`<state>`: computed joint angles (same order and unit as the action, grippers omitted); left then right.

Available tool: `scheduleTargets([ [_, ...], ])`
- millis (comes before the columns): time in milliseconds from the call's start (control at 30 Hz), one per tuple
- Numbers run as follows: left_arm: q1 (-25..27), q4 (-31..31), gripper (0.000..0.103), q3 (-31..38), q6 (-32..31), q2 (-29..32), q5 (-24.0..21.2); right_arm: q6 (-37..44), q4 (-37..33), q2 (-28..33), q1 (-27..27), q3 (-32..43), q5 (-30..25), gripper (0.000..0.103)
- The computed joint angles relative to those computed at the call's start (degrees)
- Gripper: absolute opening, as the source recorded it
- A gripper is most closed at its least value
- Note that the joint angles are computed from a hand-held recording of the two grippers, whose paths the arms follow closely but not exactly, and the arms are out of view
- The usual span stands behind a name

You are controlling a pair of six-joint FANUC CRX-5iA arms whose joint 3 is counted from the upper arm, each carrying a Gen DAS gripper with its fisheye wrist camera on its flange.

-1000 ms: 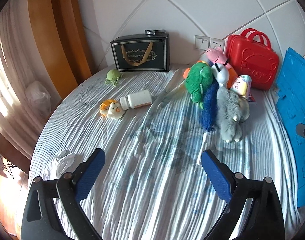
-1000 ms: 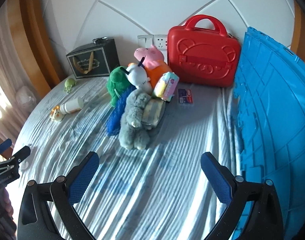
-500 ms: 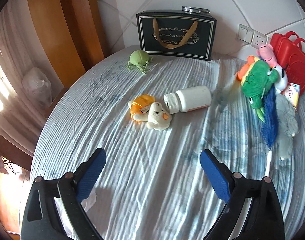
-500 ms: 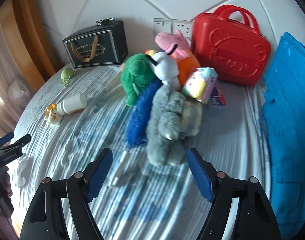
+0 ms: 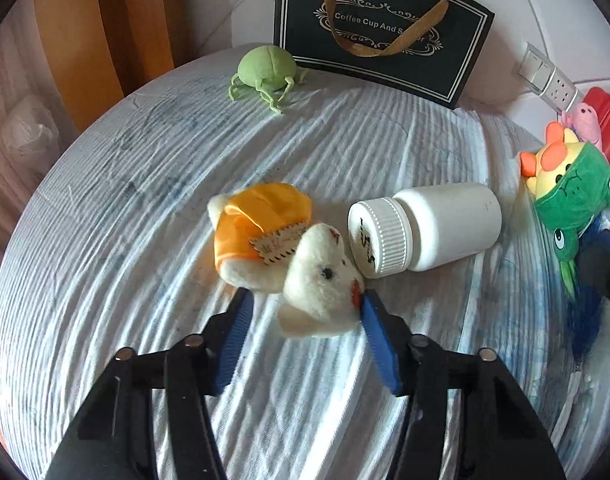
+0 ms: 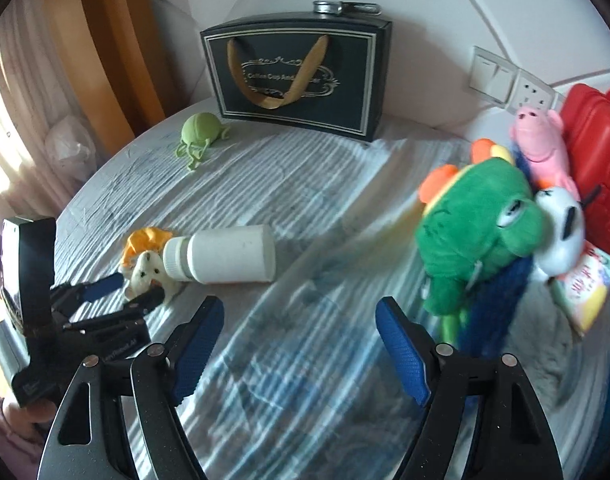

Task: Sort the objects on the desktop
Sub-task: 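Grasp the white teddy bear in the orange hat with the left tool, then grasp the white pill bottle with the right tool while the left tool holds the bear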

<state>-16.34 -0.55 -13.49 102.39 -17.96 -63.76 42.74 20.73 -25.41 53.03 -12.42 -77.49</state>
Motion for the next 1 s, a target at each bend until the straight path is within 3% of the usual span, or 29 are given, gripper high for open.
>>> scheduleTargets([
  [200,1.64,0.05,0.04,-1.28,-3.27,-0.54,2.65,2.53,-1.72,5.79,-0.37,0.79,5.55,0.103],
  [233,2.38,0.88,0.04,-1.73,-4.33,-0.68,2.84,2.92,-2.22,6.51,-0.39,1.18,5.88,0.103],
  [300,3.38,1.66,0.051,-2.18,-4.88,-0.56,2.66,3.98,-2.98,7.55,-0.49,1.64,6.6,0.103],
  [367,4.62,3.59,0.052,-3.5,-5.29,-0.83,3.63,4.49,-2.93,8.14,-0.59,1.53,6.89,0.103],
  [467,4.58,3.03,0.036,-3.65,-5.95,-1.48,3.78,4.77,-2.68,8.04,-1.31,1.34,7.13,0.103],
  [533,2.69,-3.41,0.035,-1.4,-2.2,-1.62,1.65,4.86,-2.14,7.25,-2.21,0.86,7.83,0.103],
  [600,2.7,-6.34,0.034,-1.01,-0.46,-2.65,0.42,3.97,0.17,7.01,-3.15,0.19,7.79,0.095],
  [667,5.46,-3.22,0.034,-2.73,-2.35,-4.32,0.45,2.83,2.59,7.41,-4.28,-0.38,7.68,0.06],
  [700,6.18,-2.35,0.034,-3.35,-3.19,-4.93,0.42,2.19,3.38,7.73,-5.22,-0.58,7.77,0.057],
  [867,4.6,-0.86,0.034,-4.26,-1.95,-6.29,0.32,2.66,3.11,8.56,-8.96,-1.12,9.42,0.058],
  [1000,1.51,-3.41,0.034,-2.66,1.06,-4.52,-0.71,13.77,-7.67,9.67,-10.52,3.08,8.6,0.058],
])
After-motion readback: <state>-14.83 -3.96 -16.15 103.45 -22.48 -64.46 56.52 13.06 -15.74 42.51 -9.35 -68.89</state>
